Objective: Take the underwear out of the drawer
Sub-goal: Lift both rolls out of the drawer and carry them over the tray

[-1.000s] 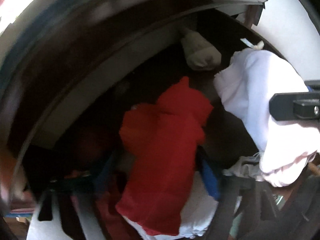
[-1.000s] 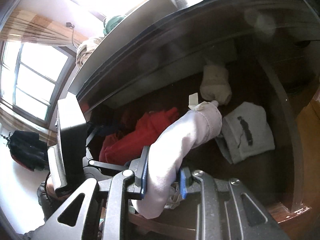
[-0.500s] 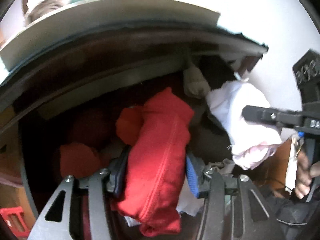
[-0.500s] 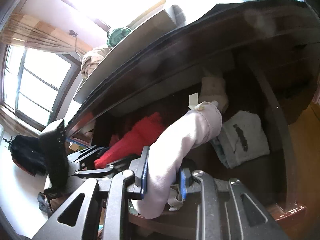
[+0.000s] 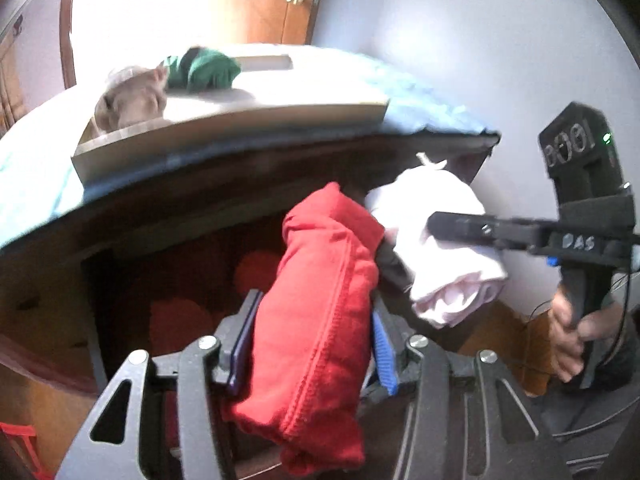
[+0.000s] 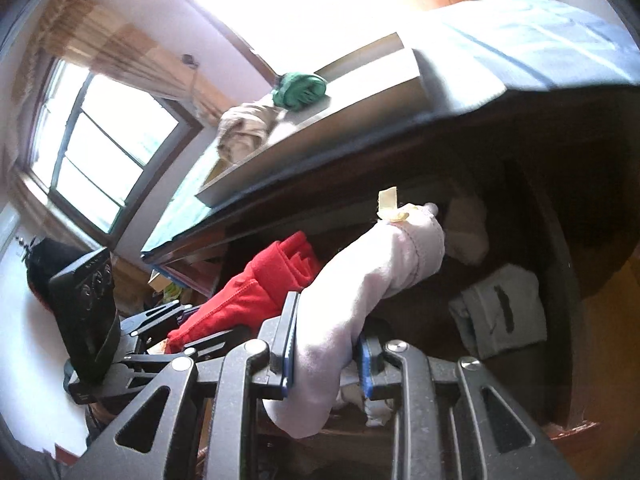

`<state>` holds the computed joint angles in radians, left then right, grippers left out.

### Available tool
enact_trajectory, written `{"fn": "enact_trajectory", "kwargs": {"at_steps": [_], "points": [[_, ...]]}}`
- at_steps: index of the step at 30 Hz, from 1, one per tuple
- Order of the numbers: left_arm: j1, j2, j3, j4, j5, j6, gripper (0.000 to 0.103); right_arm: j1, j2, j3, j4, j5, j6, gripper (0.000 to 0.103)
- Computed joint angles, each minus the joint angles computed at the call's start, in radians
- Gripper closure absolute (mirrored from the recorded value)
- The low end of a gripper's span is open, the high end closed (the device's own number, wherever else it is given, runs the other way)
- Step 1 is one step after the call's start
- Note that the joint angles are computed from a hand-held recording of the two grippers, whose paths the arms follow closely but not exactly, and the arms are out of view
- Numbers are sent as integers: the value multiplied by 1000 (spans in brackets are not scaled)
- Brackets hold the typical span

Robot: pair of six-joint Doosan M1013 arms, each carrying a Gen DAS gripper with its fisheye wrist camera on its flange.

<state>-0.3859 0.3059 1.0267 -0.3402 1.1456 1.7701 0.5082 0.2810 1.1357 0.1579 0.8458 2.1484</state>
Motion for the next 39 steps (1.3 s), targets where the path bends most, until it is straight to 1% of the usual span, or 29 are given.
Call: {"fn": "enact_trajectory", "kwargs": {"at_steps": [4, 10, 12, 15, 18, 21, 25, 28, 33, 34, 36, 39], "points": [[21, -21, -14, -11, -32, 10, 53, 12, 1, -38, -45, -11, -34, 76], [21, -27, -39, 6, -96, -12, 53, 8, 12, -98, -65, -32, -61, 76], [16, -19, -60, 30, -111, -36, 53, 7, 23, -126, -84, -30, -71, 76], [1, -4, -87, 109, -155, -90, 53, 6, 46, -175, -102, -13, -95, 76], [-8, 25, -125, 147, -173, -134, 53, 3, 80, -242, -147, 21, -113, 76], [-13, 55, -163, 183, -185, -183, 53, -6, 104, -293, -158, 47, -137, 76], [-21, 93, -209, 242, -196, -249, 53, -17, 160, -394, -183, 102, -183, 76], [-26, 135, -266, 267, -188, -280, 53, -28, 209, -478, -201, 151, -201, 76], [-32, 191, -342, 305, -200, -329, 53, -42, 285, -605, -216, 230, -225, 76], [-32, 205, -362, 307, -198, -344, 53, -46, 308, -645, -217, 257, -235, 76], [-32, 239, -415, 307, -179, -377, 53, -51, 341, -703, -224, 297, -254, 76], [-31, 293, -501, 307, -137, -425, 53, -60, 420, -849, -236, 391, -281, 76]]}}
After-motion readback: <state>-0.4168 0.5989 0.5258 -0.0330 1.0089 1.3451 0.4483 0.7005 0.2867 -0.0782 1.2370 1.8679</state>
